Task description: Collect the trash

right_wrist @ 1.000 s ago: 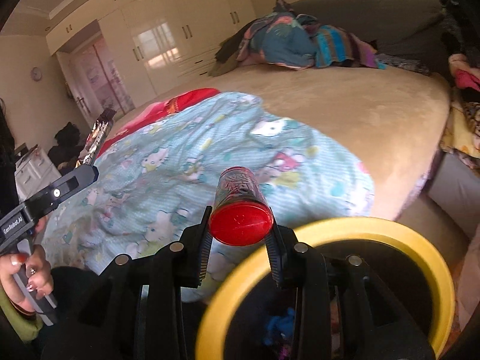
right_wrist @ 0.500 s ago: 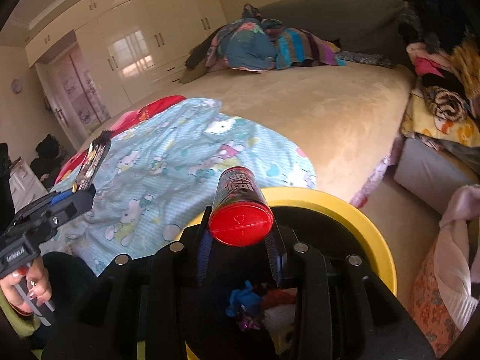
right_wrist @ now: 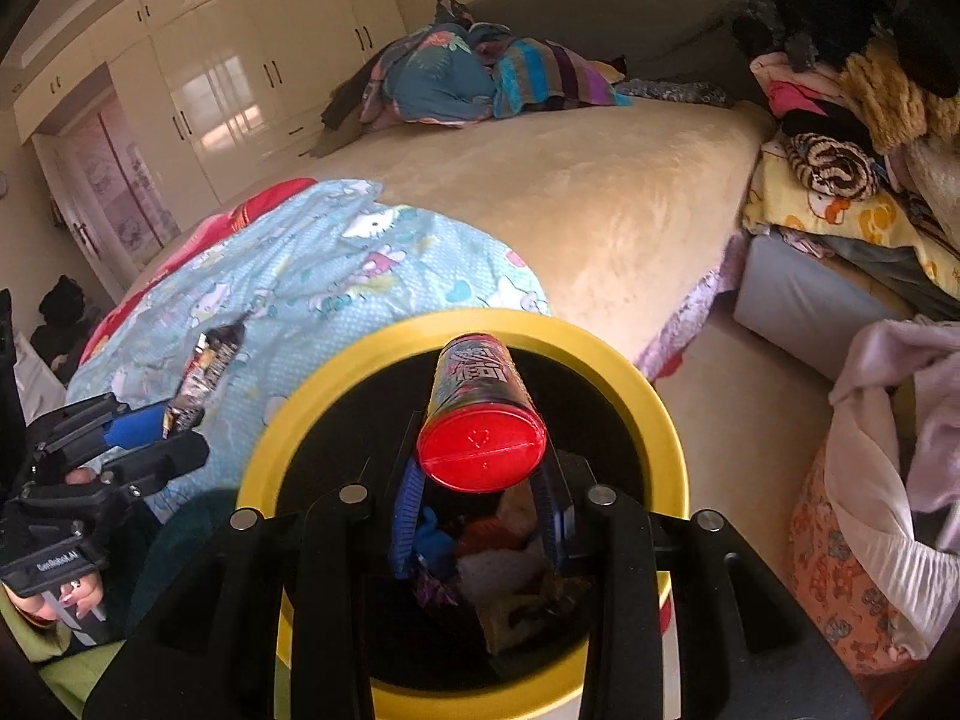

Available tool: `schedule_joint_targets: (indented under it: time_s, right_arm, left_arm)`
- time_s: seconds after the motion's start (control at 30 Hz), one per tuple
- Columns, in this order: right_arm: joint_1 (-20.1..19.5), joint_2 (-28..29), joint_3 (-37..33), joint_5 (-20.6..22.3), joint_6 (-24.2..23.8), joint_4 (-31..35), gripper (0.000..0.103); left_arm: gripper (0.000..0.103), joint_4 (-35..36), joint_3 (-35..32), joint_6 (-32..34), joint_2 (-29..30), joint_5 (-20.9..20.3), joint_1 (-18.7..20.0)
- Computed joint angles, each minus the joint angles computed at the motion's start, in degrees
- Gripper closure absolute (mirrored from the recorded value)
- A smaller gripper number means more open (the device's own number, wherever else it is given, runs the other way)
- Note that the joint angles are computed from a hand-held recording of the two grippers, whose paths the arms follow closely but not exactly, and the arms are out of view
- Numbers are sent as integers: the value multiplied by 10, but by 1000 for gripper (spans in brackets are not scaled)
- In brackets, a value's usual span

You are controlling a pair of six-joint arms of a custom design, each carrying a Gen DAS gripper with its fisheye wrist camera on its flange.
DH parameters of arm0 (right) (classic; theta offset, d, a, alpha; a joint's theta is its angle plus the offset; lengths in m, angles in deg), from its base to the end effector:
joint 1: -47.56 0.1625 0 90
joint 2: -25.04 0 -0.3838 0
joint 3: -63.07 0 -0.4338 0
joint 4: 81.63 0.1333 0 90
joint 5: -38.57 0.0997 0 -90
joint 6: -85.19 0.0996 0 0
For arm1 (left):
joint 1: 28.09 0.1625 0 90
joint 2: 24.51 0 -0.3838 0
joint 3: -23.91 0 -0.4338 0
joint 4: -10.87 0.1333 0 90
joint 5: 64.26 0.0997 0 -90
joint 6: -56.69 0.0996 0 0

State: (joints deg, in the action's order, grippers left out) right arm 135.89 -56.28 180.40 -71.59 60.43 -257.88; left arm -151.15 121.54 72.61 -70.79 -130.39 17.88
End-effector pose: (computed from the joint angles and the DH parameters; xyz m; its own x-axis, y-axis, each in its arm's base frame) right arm 0.0831 -0.5471 0.3037 -0.8529 -0.0024 0.5221 -0.3728 0.7029 -0.6057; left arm -0.3350 -0.5964 0.0511 -0.5494 0.6970 -0.4609 0.8329 0.5007 -0.2356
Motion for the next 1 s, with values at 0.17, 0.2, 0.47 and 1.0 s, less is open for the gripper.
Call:
schedule_joint_targets:
  time_s: [0.17, 0.2, 0.47, 1.0]
  right_arm:
    - [-7, 0, 6, -9, -2, -5, 71]
    - [-5, 3, 8, -21, -9, -17, 71]
    - [-7, -13, 28, -22, 11, -32, 40]
    - [70, 18, 41, -93, -39, -156, 7]
  left_arm:
    - [65, 20, -16, -1, 21, 10, -2]
    - [51, 23, -21, -6, 26, 13, -1]
    - [21, 33, -30, -44, 22, 18, 7]
    - [11, 15, 11, -87, -45, 98, 5]
